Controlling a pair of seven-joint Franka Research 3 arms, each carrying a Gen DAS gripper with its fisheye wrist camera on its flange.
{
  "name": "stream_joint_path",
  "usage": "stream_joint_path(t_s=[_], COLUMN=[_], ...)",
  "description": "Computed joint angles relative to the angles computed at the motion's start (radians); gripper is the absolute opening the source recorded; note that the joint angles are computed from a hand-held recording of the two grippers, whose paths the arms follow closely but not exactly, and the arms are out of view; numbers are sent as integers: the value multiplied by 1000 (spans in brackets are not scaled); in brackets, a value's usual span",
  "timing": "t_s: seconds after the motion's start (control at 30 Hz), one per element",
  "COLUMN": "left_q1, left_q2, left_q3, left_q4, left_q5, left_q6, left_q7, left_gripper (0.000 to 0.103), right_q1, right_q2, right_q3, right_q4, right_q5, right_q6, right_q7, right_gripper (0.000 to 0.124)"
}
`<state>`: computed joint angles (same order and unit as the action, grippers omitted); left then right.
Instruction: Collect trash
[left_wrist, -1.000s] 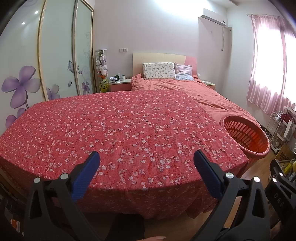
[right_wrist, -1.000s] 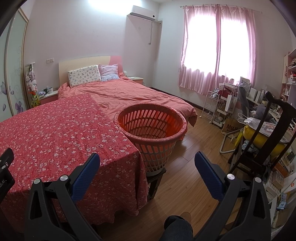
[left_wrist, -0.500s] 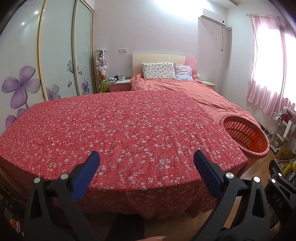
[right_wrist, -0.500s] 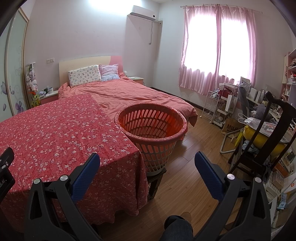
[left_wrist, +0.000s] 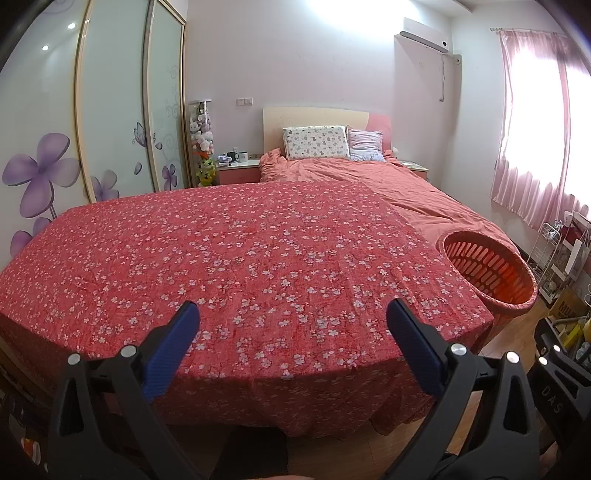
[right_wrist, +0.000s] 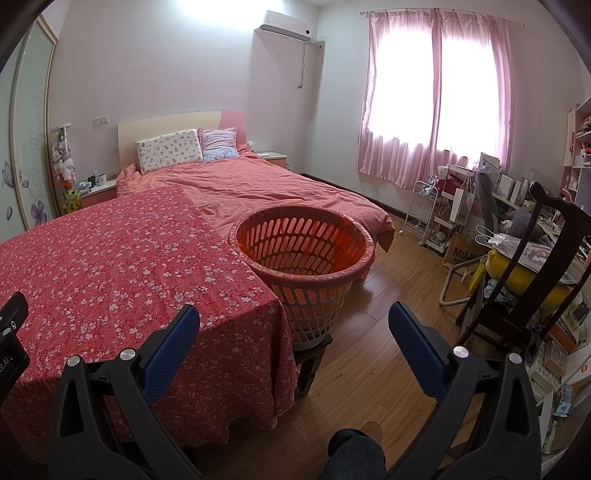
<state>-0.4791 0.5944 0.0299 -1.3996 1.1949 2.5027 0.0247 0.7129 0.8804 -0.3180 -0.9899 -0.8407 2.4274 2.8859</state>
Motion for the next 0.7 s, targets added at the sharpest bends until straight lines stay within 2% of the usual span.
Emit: stream_joint_path(t_s=[0.7], left_q1=[-2], left_q2=[5], left_q3=[1], left_q4=[9], left_q5=[-4], left_q6=[0], left_q7=[8], left_gripper=[99], right_q1=[0], right_q2=[1], right_q3=[-1], right_q4=[1], right_q5=[1], right_q6=[0], right_q7=[-1], right_gripper=[101])
